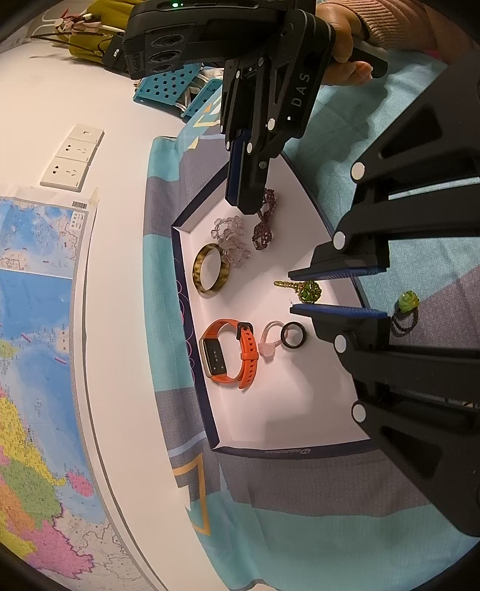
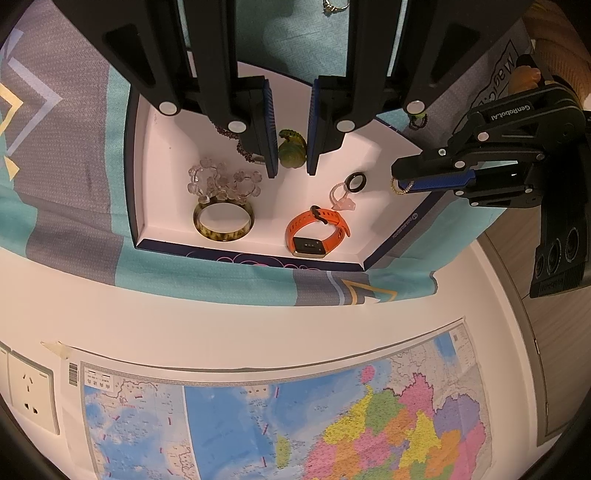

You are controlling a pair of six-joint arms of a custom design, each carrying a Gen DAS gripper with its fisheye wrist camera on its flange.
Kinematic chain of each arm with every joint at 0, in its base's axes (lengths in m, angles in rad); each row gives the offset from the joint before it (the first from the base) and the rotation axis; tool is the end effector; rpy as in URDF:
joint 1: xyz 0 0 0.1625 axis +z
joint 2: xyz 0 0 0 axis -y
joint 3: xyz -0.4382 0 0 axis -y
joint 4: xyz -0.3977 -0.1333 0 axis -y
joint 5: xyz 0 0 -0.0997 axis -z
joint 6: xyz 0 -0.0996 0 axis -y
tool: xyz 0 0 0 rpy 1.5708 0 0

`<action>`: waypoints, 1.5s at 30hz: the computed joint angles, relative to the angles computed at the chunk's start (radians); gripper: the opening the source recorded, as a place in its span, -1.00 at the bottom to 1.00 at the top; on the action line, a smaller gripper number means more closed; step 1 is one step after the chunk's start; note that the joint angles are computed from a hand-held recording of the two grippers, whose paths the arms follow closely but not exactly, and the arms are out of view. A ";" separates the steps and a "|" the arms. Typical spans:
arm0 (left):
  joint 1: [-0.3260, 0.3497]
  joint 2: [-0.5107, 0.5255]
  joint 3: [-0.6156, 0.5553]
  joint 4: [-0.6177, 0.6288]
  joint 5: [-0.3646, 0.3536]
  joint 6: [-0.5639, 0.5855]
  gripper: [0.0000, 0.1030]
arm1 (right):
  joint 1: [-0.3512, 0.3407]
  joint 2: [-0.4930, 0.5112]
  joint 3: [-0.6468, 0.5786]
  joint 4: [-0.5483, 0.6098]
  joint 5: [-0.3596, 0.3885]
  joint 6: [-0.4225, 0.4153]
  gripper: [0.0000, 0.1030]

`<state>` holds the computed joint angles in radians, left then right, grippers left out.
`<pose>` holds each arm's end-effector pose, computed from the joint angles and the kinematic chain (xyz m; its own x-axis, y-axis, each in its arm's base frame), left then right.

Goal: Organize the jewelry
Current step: 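Lower both held rings over the tray floor with both grippers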

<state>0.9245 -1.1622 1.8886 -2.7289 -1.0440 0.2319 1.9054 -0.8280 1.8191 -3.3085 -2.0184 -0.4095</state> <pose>-0.2137 -0.5878 0.2640 -0.6692 0.5098 -0.5406 0.7201 0.6246 -0.3023 0.2981 -0.5828 0.1543 -0.7737 -0.2929 0.5618 -0.5986 0.6286 -0.4965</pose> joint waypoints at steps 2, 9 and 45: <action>-0.001 -0.001 0.001 0.000 0.003 -0.001 -0.75 | 0.000 0.000 -0.003 0.002 0.000 0.000 -0.73; 0.003 0.008 -0.004 -0.003 0.011 0.000 -0.75 | -0.001 0.001 -0.006 0.005 -0.001 0.002 -0.73; 0.029 0.069 -0.061 0.040 0.054 -0.027 -0.75 | -0.022 0.017 -0.039 0.050 -0.001 0.033 -0.73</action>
